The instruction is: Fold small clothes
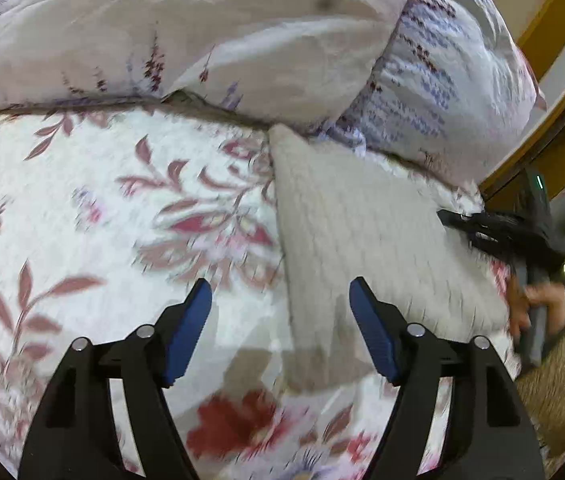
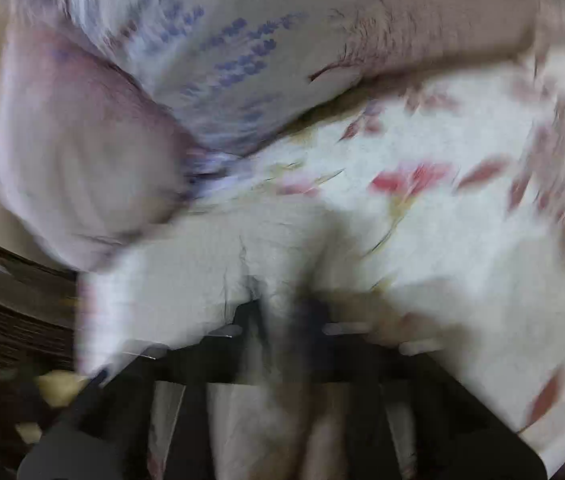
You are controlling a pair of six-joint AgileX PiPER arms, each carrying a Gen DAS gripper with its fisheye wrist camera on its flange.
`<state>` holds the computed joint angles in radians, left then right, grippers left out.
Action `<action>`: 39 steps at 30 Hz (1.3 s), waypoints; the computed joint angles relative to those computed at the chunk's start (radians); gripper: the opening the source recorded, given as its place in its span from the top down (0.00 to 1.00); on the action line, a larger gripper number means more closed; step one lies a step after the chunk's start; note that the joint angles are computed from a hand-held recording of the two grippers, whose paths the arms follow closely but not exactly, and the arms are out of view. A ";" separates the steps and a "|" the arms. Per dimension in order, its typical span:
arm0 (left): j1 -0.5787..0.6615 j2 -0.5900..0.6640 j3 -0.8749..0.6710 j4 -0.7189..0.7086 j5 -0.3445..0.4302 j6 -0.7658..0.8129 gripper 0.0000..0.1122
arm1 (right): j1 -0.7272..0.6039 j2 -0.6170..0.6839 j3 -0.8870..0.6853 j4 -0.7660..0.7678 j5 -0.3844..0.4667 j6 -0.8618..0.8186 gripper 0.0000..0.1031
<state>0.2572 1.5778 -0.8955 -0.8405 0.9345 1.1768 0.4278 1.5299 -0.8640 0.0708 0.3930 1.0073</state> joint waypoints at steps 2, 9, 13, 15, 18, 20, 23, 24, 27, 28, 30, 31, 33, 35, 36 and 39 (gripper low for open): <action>0.062 -0.032 0.026 0.043 0.012 0.060 0.33 | -0.046 0.001 0.010 -0.082 -0.003 0.140 0.92; 0.100 -0.166 0.179 0.073 -0.116 0.197 0.12 | 0.058 -0.118 -0.019 -0.348 0.094 0.423 0.73; 0.109 -0.180 0.201 0.075 -0.116 0.221 0.11 | 0.259 -0.269 0.059 -0.582 0.030 0.681 0.54; 0.091 -0.191 0.214 0.086 -0.129 0.206 0.11 | 0.319 -0.258 0.064 -0.495 0.027 0.612 0.54; 0.049 -0.214 0.249 0.093 -0.164 0.190 0.11 | 0.295 -0.124 0.052 -0.315 0.098 0.491 0.71; -0.001 -0.234 0.280 0.114 -0.219 0.146 0.10 | 0.296 -0.160 0.085 -0.382 0.090 0.607 0.78; -0.059 -0.254 0.318 0.142 -0.275 0.084 0.10 | 0.460 -0.201 0.018 -0.567 0.324 0.783 0.38; -0.074 -0.254 0.330 0.144 -0.288 0.072 0.10 | 0.515 -0.192 0.001 -0.611 0.399 0.836 0.26; -0.130 -0.243 0.358 0.193 -0.343 -0.026 0.10 | 0.679 -0.141 -0.020 -0.659 0.558 0.926 0.19; -0.142 -0.235 0.362 0.213 -0.355 -0.062 0.10 | 0.716 -0.131 -0.021 -0.637 0.597 0.929 0.19; -0.175 -0.241 0.387 0.228 -0.409 -0.103 0.10 | 0.719 -0.071 -0.030 -0.575 0.590 0.886 0.19; -0.198 -0.243 0.395 0.260 -0.434 -0.145 0.10 | 0.728 -0.034 -0.047 -0.554 0.601 0.873 0.19; -0.247 -0.254 0.406 0.348 -0.474 -0.261 0.10 | 0.747 0.019 -0.074 -0.531 0.618 0.856 0.17; -0.242 -0.252 0.401 0.358 -0.462 -0.284 0.10 | 0.766 0.073 -0.127 -0.527 0.675 0.830 0.10; -0.246 -0.253 0.401 0.373 -0.462 -0.301 0.10 | 0.782 0.080 -0.141 -0.530 0.692 0.843 0.09; -0.253 -0.260 0.397 0.422 -0.448 -0.362 0.10 | 0.789 0.101 -0.156 -0.531 0.688 0.862 0.03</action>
<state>0.0040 1.3179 -0.4988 -0.4181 0.4865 0.8149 1.2163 1.6307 -1.0199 -0.4599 1.0806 1.8692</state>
